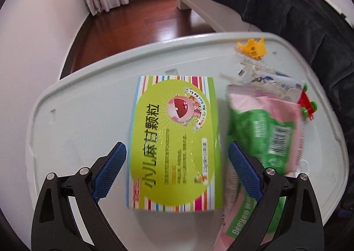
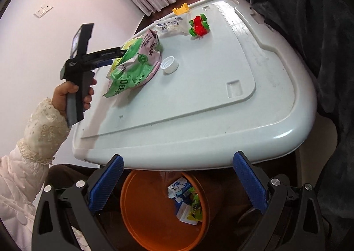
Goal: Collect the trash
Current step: 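Grasp the yellow-green medicine box with the left tool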
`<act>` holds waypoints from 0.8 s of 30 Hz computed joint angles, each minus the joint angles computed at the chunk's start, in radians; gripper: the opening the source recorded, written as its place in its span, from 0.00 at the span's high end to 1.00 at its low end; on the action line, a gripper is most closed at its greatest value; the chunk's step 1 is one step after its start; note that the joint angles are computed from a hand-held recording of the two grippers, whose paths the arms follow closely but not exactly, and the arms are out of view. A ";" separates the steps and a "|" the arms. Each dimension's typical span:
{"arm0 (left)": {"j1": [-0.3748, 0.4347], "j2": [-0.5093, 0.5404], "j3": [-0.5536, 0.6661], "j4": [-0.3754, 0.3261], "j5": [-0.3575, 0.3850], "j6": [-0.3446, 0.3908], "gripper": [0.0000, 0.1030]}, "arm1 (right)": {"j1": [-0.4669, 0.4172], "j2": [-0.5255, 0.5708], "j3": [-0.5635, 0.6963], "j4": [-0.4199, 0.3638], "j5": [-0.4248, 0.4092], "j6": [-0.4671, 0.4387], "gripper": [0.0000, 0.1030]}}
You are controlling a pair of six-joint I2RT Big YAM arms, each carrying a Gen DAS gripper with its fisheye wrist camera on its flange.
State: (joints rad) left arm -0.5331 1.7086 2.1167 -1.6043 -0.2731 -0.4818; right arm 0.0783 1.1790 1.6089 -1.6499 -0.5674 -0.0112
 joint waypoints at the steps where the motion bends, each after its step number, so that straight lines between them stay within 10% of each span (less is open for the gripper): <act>1: 0.002 0.016 0.016 -0.021 -0.009 0.002 0.12 | -0.001 0.001 -0.001 -0.001 -0.003 0.000 0.05; 24: 0.017 -0.106 -0.185 0.082 0.026 -0.125 0.19 | 0.004 -0.017 0.025 -0.005 -0.011 0.012 0.05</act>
